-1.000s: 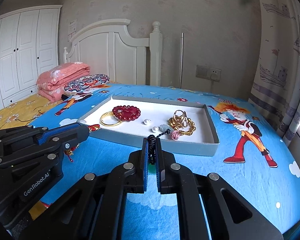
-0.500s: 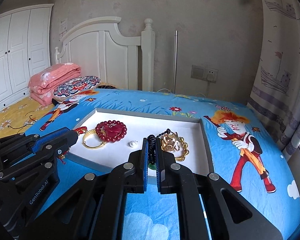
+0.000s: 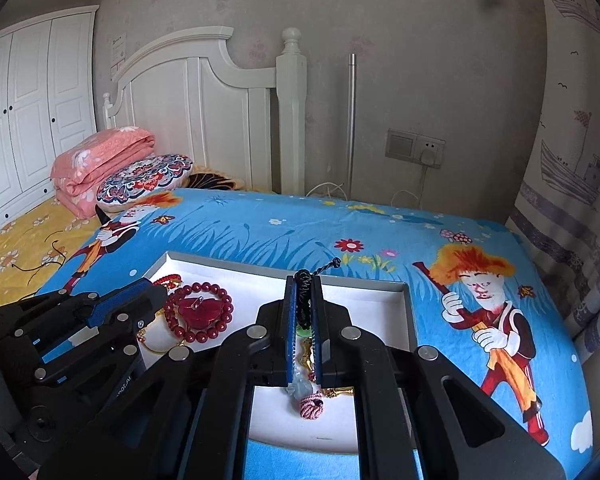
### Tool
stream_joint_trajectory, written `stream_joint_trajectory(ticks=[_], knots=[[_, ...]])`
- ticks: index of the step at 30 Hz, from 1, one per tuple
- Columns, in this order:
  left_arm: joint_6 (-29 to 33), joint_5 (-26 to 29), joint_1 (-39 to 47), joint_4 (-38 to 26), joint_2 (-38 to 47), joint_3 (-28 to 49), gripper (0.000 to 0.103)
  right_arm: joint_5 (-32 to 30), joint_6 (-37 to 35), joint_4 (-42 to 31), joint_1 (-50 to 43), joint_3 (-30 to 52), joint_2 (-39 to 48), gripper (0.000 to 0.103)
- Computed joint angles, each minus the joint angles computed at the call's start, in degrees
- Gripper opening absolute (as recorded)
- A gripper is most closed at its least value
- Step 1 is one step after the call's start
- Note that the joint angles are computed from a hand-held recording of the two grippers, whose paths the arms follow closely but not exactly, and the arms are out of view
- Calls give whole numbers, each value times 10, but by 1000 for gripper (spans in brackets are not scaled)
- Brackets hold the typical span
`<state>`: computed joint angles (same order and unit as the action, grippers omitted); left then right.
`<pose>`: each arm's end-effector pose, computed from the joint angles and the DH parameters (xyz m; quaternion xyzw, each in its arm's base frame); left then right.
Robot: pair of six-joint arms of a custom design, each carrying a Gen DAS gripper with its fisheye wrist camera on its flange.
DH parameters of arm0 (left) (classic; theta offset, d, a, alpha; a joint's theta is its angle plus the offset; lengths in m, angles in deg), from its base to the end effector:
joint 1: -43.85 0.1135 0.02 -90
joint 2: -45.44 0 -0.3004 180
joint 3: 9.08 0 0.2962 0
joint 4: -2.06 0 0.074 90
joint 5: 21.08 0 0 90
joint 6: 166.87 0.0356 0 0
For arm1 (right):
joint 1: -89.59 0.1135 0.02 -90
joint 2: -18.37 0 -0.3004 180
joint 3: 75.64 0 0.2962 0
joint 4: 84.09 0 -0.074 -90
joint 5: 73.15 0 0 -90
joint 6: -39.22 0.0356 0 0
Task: Organize jewelry
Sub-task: 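Carry the red rope bracelet and jade pendant over the white tray, then lower both pieces into the tray and open both tools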
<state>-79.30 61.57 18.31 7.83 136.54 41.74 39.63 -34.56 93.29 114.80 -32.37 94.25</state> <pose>0.3104 -0.1433 0.1604 0.1477 0.8713 -0.0572 0.4645 0.2624 0.1083 0.1836 0.0223 0.8749 -0.0045 0.4838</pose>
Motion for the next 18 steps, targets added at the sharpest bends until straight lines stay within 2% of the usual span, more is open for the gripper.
stream_joint_trajectory(ticks=[3, 15, 17, 18], knots=[[-9, -4, 3, -16, 35, 34, 10, -38, 8, 1, -26, 17, 36, 8], [-9, -2, 18, -38, 87, 85, 10, -58, 17, 9, -42, 43, 108, 8], [-8, -2, 19, -38, 87, 83, 18, -58, 13, 1, -42, 48, 114, 10], [-8, -4, 19, -35, 86, 81, 38, -54, 13, -4, -41, 49, 115, 12]])
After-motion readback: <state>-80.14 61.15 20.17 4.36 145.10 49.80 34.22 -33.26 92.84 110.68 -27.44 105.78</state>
